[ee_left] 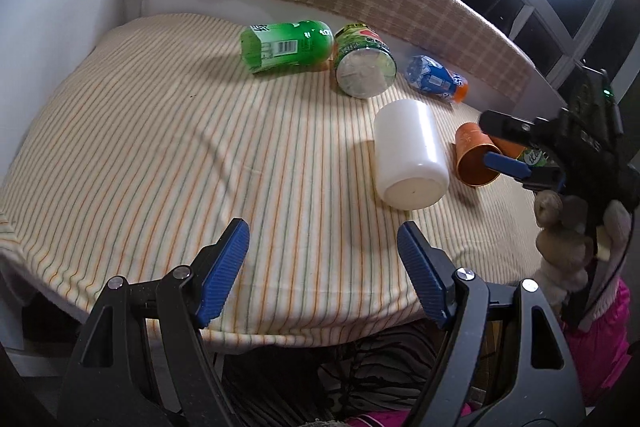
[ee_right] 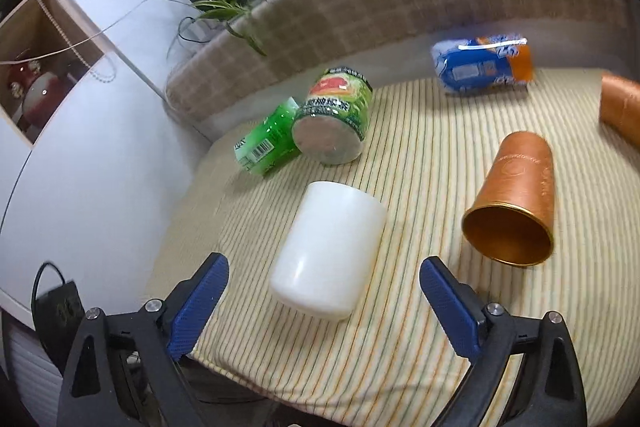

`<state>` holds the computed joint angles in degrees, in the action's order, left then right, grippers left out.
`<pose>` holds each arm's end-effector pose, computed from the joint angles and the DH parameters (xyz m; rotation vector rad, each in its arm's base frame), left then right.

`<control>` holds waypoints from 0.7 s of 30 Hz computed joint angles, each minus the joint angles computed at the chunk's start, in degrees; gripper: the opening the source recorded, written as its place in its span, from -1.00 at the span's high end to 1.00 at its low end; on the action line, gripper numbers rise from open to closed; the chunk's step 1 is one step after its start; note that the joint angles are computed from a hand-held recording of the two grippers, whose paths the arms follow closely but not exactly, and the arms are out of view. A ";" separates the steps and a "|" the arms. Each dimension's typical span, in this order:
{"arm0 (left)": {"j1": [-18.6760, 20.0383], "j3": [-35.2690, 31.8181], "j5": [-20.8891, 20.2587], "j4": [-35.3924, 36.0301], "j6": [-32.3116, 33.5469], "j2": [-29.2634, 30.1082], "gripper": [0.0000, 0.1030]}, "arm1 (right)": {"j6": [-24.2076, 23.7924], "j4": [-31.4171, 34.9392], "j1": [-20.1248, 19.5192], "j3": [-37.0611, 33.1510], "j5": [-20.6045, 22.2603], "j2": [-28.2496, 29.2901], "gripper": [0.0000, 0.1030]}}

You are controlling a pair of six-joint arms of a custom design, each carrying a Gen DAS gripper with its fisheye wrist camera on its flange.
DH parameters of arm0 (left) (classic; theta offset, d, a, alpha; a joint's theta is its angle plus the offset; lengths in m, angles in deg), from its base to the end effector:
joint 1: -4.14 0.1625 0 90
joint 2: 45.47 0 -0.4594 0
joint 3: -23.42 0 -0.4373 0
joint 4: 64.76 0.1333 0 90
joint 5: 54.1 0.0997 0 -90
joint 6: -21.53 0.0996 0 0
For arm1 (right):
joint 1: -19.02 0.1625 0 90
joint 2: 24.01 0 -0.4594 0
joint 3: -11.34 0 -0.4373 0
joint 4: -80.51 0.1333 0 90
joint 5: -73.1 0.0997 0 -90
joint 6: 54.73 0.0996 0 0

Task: Flip cup upright

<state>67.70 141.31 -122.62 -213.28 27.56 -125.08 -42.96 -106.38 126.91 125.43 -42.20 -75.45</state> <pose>-0.0937 -0.5696 0.2910 0.6866 2.6943 -0.5815 0.2769 -0.5625 0.1150 -0.0424 -2.7173 0.9630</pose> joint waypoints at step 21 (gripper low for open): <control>0.56 1.22 -2.51 -0.79 -0.62 -2.46 -0.53 | 6.56 18.90 -4.70 -10.23 6.45 3.55 -0.54</control>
